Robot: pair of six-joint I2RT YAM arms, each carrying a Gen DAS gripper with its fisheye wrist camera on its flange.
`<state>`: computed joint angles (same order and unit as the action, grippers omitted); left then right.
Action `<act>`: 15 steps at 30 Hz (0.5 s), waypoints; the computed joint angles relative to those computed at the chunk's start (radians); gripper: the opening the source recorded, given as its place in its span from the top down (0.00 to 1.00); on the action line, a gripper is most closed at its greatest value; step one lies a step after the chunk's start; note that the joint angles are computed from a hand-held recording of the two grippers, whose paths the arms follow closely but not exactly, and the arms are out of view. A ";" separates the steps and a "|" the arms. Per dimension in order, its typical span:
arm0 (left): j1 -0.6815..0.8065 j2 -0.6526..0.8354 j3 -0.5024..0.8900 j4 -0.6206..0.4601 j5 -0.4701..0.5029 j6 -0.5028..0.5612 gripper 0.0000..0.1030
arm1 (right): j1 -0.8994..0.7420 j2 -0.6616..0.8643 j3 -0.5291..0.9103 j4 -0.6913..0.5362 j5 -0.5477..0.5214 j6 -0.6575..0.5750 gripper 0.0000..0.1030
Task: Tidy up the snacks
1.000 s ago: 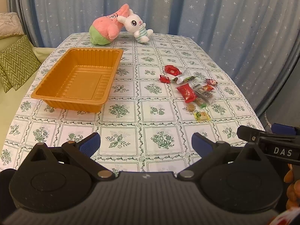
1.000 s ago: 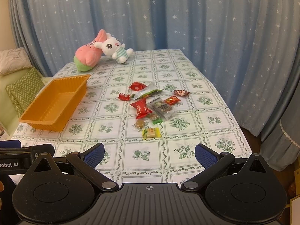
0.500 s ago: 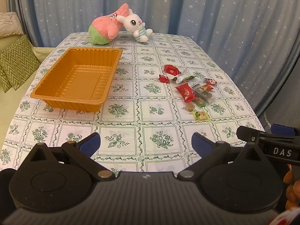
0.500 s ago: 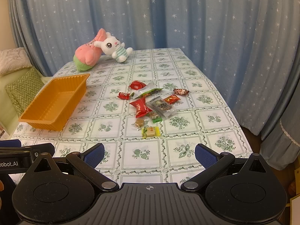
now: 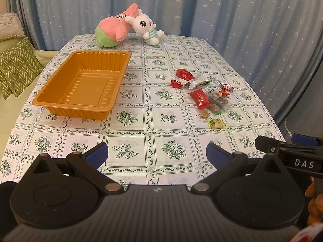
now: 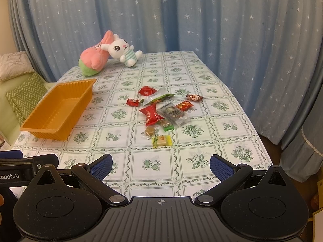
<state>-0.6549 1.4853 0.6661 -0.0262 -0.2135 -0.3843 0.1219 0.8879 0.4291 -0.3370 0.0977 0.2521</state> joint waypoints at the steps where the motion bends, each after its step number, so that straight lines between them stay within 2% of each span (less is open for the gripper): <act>1: 0.000 0.000 0.000 0.001 0.000 0.001 0.00 | 0.000 0.000 -0.001 0.001 0.000 -0.001 0.01; 15: 0.008 0.000 0.001 0.000 0.012 0.009 0.00 | -0.004 0.002 -0.001 0.003 -0.001 -0.005 0.01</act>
